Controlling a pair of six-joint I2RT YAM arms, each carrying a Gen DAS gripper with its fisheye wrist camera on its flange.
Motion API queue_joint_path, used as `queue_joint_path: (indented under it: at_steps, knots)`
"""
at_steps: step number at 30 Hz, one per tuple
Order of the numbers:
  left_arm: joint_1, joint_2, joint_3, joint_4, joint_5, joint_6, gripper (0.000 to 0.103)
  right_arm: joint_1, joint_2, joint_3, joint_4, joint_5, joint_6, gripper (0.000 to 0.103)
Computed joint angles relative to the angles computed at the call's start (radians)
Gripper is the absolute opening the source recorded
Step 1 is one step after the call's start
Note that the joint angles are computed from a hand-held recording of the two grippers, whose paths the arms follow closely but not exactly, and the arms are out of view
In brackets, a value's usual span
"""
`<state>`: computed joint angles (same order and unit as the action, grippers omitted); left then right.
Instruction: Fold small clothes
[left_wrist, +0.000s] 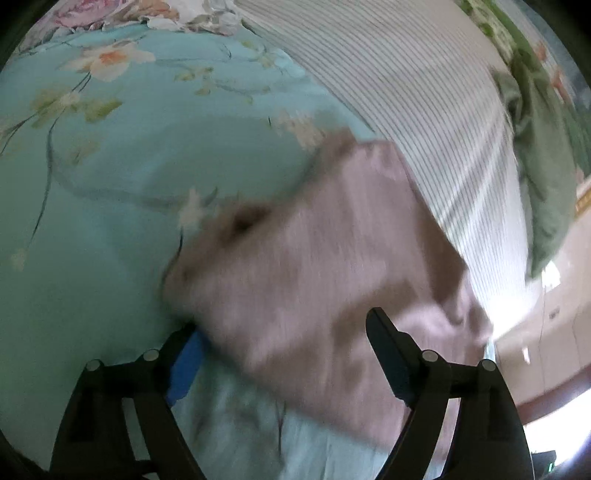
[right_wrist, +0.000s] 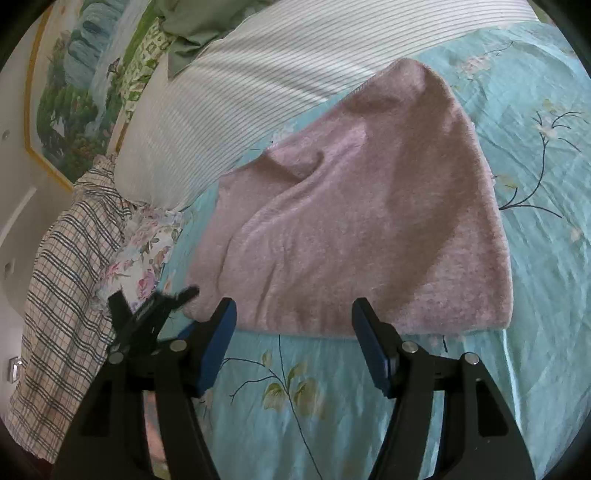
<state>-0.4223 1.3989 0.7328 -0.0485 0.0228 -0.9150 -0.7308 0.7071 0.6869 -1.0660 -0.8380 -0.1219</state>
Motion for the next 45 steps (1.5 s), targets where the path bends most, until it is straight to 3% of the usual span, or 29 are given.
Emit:
queue_joint_path:
  at_steps: [2, 4, 5, 10, 13, 20, 24, 26, 28, 37, 38, 40, 41, 45]
  knots:
    - [0.007, 0.038, 0.031, 0.023, -0.027, 0.010, 0.068, -0.014, 0.004, 0.001, -0.013, -0.008, -0.016, 0.066]
    - [0.032, 0.069, 0.032, 0.092, 0.059, 0.041, 0.009, -0.029, 0.010, -0.001, -0.021, -0.015, -0.032, 0.066]
    - [0.036, 0.081, 0.036, 0.104, 0.083, 0.048, 0.008, -0.033, 0.011, -0.005, -0.023, -0.017, -0.035, 0.066]
    - [-0.048, 0.020, 0.066, 0.060, -0.005, 0.125, 0.005, -0.065, 0.058, 0.001, -0.028, -0.036, -0.071, 0.066]
    - [-0.147, 0.000, 0.155, -0.002, -0.057, 0.181, 0.005, -0.105, 0.100, 0.037, -0.064, -0.071, -0.121, 0.066]
    - [-0.472, 0.159, 0.442, -0.137, -0.235, 0.393, 0.005, -0.239, 0.337, 0.223, -0.186, -0.199, -0.307, 0.066]
    - [-0.602, 0.323, 0.563, -0.183, -0.324, 0.476, 0.005, -0.177, 0.455, 0.287, -0.103, -0.201, -0.247, 0.069]
    - [-0.622, 0.390, 0.601, -0.203, -0.323, 0.477, 0.005, -0.114, 0.524, 0.298, -0.027, -0.181, -0.173, 0.079]
    - [-0.615, 0.421, 0.611, -0.207, -0.292, 0.459, 0.005, -0.033, 0.575, 0.301, 0.082, -0.109, -0.088, 0.082]
    - [-0.589, 0.351, 0.516, -0.138, -0.226, 0.419, 0.005, 0.176, 0.756, 0.364, 0.373, 0.061, 0.149, 0.082]
    - [-0.589, 0.346, 0.515, -0.139, -0.227, 0.421, 0.005, 0.188, 0.773, 0.372, 0.397, 0.064, 0.165, 0.079]
    - [-0.591, 0.353, 0.537, -0.160, -0.234, 0.429, 0.005, 0.213, 0.811, 0.399, 0.434, 0.089, 0.194, 0.044]
    - [-0.597, 0.351, 0.547, -0.173, -0.239, 0.429, 0.005, 0.221, 0.818, 0.412, 0.434, 0.097, 0.197, 0.021]
    - [-0.625, 0.345, 0.605, -0.198, -0.248, 0.418, 0.005, 0.201, 0.751, 0.474, 0.392, 0.071, 0.123, 0.016]
